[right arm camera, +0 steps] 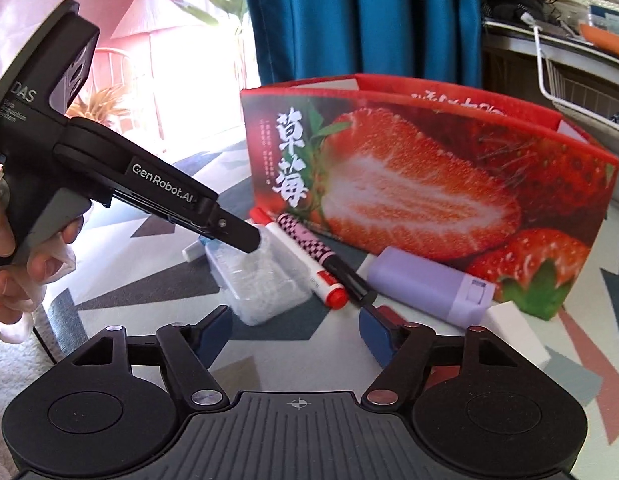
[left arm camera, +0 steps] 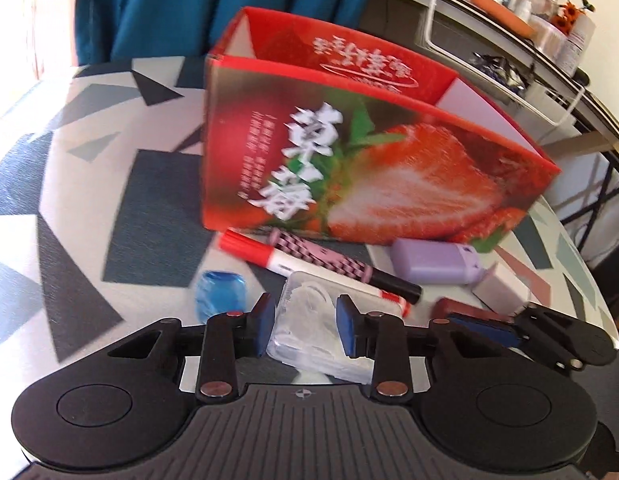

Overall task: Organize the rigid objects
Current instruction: 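Move the left tool to the clear plastic box and close on it, then lift the clear plastic box with the left tool over the red box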

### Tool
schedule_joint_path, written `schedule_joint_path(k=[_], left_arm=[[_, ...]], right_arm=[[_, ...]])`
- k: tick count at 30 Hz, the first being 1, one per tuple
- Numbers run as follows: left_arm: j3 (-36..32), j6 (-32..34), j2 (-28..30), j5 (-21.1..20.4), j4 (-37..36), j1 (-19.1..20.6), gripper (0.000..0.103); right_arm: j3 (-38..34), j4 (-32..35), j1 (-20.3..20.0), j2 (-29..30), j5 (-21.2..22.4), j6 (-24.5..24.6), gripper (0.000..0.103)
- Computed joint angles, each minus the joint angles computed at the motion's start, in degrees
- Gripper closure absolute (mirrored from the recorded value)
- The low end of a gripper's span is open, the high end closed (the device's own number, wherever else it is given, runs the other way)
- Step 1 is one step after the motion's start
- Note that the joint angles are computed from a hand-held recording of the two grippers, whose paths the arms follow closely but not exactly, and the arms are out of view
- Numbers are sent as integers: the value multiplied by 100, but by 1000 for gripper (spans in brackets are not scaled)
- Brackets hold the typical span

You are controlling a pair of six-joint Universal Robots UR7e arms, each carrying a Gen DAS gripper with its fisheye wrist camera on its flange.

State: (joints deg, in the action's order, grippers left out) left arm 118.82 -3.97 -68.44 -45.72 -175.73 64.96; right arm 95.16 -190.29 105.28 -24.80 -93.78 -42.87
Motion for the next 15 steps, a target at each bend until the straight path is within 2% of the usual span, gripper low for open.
schedule_joint_path(k=[3,9,11,15], left_arm=[[88,2,65,91,-171,-78,68],[230,-61,84,-97,-222,-163,68],[291,-67,132,8,-283,-248,67],[386,-87,164,206,-346,-365,66]], right_arm=[[-26,87,4,20,-54,-3,40],[-11,155,-14,2,-70,-36,46],[-24,143,10,13,-168,-61,51],[13,191,7,-29,-178,-138,50]])
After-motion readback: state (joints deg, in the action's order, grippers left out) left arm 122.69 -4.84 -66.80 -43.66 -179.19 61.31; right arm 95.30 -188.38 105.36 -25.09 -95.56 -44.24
